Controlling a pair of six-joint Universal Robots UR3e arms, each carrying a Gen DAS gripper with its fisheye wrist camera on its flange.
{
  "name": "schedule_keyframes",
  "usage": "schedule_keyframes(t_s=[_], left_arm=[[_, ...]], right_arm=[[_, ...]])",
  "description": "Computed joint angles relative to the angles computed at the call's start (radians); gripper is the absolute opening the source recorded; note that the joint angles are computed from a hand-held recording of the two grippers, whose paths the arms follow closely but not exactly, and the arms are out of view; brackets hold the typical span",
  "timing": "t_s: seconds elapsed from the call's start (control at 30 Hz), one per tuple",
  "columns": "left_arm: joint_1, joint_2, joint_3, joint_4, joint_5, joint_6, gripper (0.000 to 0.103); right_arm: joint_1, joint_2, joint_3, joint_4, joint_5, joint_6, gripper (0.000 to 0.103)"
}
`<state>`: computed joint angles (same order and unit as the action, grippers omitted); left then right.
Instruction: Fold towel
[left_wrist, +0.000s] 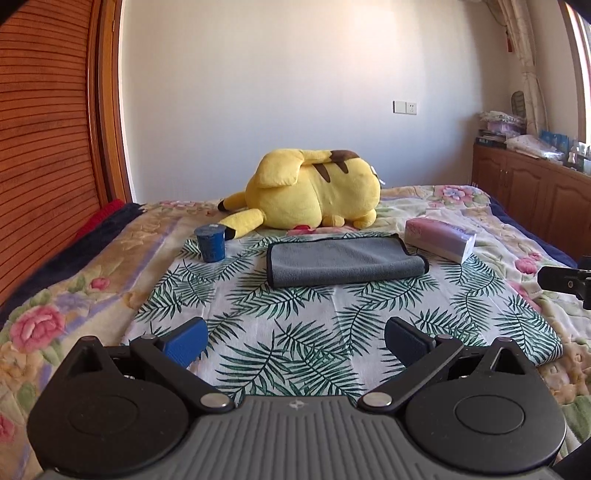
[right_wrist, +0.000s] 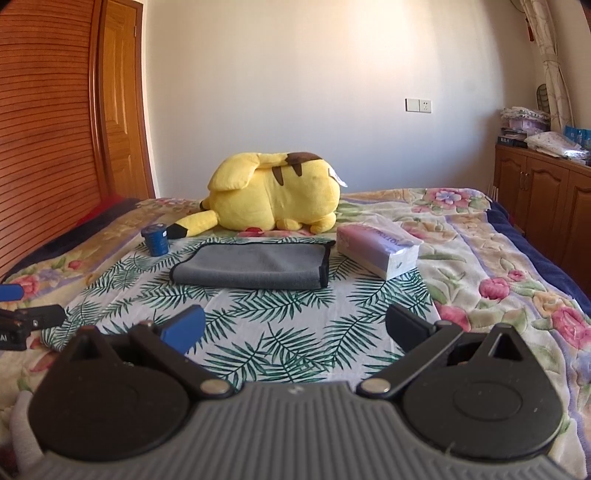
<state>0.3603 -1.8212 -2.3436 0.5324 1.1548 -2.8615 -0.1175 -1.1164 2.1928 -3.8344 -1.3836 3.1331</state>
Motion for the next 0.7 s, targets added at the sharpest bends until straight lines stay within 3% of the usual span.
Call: schedule_keyframes(t_s=[0.7], left_arm=[[0.021, -0.002, -0.039, 0.118, -0.032, -0.027, 0.087]], right_arm=[[0.011, 0.032, 0.013, -0.123, -0.044, 0.010, 0.103]])
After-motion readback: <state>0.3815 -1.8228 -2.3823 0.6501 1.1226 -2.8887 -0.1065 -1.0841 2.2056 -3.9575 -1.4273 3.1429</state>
